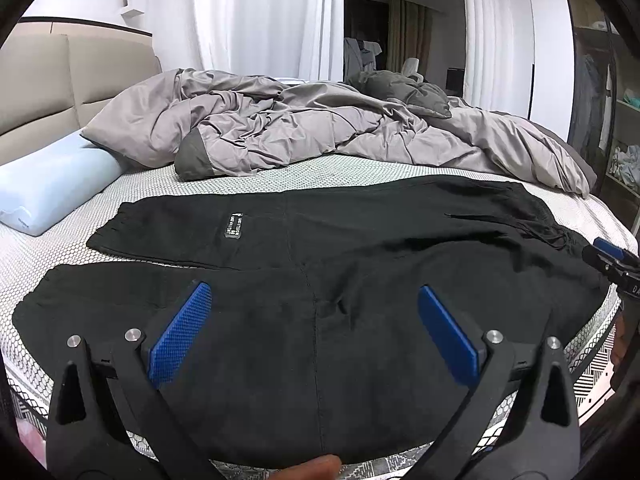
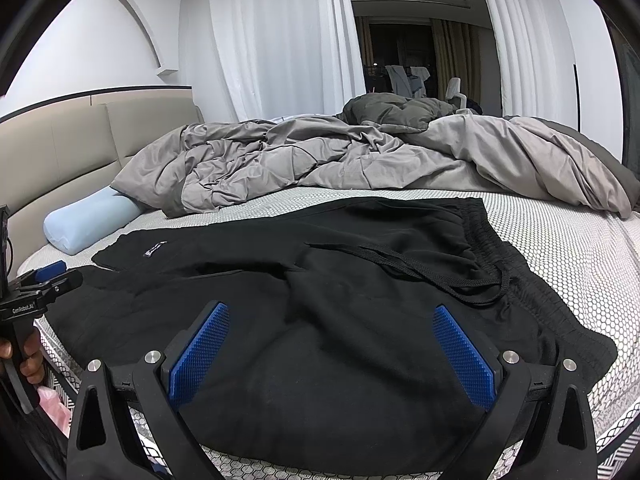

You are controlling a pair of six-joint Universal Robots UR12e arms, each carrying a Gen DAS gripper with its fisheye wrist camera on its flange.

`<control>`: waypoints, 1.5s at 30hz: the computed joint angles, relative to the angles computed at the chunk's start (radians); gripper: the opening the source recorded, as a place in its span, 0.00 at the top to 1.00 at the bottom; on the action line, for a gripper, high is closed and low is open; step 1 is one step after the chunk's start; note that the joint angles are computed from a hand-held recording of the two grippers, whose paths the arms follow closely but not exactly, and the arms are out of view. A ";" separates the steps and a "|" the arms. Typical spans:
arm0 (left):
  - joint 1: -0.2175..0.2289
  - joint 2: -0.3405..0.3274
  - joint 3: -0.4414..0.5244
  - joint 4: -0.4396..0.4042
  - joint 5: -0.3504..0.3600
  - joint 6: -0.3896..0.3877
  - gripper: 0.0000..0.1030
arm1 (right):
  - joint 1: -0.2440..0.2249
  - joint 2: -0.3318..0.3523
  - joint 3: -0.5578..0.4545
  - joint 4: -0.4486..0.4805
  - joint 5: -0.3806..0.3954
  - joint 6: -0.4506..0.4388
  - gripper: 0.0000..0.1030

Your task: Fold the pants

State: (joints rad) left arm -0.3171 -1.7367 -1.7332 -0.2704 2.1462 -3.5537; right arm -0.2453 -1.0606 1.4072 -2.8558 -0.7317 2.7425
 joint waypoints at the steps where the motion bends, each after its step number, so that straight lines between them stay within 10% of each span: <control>1: 0.001 0.000 0.000 0.000 0.001 -0.005 0.00 | 0.000 0.001 -0.003 0.006 -0.001 -0.002 0.00; 19: 0.028 0.099 -0.082 -0.074 0.015 -0.171 0.00 | -0.010 -0.009 -0.064 0.211 -0.031 -0.117 0.00; 30: 0.173 0.363 -0.311 -0.295 -0.050 -0.562 0.01 | -0.063 -0.013 -0.069 0.239 -0.085 -0.141 0.00; 37: 0.329 0.446 -0.425 -0.217 -0.313 -0.584 0.46 | -0.090 0.001 -0.074 0.285 -0.069 -0.046 0.00; 41: 0.377 0.437 -0.437 -0.180 -0.325 -0.555 0.58 | -0.091 0.012 -0.084 0.302 -0.079 -0.024 0.00; 43: 0.392 0.417 -0.426 -0.169 -0.320 -0.573 0.89 | -0.089 0.021 -0.095 0.310 -0.078 -0.006 0.00; 45: 0.395 0.404 -0.420 -0.150 -0.276 -0.595 1.00 | -0.088 0.027 -0.103 0.325 -0.076 0.007 0.00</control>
